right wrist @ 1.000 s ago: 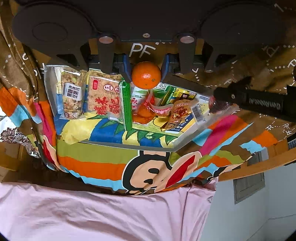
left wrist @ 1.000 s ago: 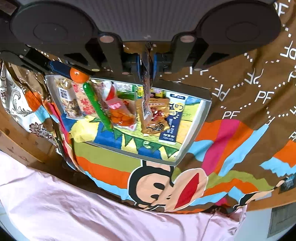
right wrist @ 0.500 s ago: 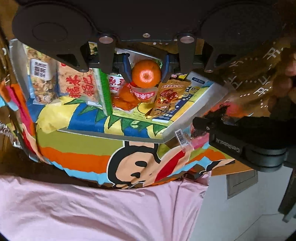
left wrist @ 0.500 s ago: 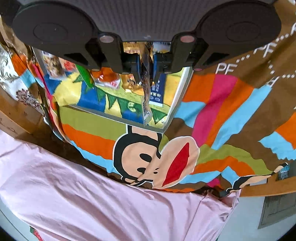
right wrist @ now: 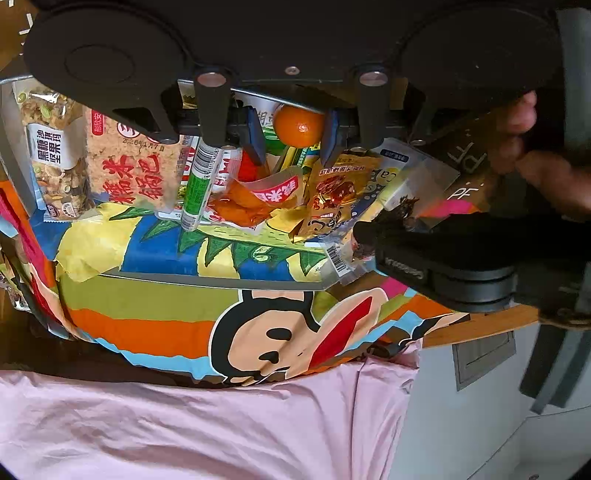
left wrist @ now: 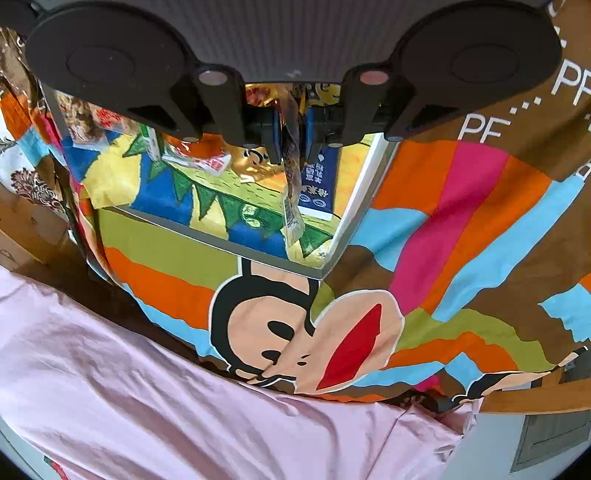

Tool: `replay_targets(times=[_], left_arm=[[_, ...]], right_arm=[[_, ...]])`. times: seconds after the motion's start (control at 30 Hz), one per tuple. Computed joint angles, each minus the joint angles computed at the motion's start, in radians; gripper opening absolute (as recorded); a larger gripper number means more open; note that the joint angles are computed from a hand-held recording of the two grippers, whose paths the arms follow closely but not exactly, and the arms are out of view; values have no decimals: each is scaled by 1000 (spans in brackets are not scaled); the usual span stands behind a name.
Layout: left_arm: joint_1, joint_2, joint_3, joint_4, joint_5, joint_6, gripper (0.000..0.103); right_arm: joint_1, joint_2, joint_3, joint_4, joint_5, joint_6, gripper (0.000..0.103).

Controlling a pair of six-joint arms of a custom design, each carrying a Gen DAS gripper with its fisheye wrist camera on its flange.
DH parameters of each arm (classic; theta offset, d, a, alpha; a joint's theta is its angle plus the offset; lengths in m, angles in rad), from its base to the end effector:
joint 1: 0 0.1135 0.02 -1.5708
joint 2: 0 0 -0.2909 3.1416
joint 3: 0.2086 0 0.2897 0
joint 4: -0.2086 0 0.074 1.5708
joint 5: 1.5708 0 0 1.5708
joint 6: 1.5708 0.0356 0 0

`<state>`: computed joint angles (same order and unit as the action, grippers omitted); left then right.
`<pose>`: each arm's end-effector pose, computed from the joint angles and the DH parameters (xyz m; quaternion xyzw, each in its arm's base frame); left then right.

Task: Organize snacks
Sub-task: 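Lift and carry the tangerine and clear packet over the tray with both tools, then open both tools to drop the tangerine and packet into the tray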

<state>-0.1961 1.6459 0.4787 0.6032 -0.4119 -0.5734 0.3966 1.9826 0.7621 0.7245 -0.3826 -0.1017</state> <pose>0.2955 -0.0442 0.1095 -0.2577 0.8237 -0.0112 0.5049 0.3492 0.1607 0.0835 -0.3023 0.7933 0.2354 0.4731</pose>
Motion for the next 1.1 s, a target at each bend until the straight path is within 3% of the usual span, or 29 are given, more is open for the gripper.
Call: replay_targets(times=[0.27,0.33,0.4,0.47,0.6,0.9,1.1], left_arm=[[5,61,32,15,-17,41,18],[7,61,36,2,-26,48,27],[10,55,33,1,-30,42,46],[7,48,25,8,-41,45,56],[-2,31,14,5,-52,54,69],[-21,-55,-30,1,-75,49,84],[-45,-176,-71,-64,-107,36,90]], right_arm=[[6,-6,-3,-12,2,-13,42],[8,-6,-3,-15,1,-21,45],[9,-5,0,-19,-3,-25,47],[8,-5,2,-20,-7,-23,47],[3,-9,-4,-9,-18,-16,52],[-5,-60,-42,25,-29,-12,63],[-27,-139,-88,61,-27,26,78]])
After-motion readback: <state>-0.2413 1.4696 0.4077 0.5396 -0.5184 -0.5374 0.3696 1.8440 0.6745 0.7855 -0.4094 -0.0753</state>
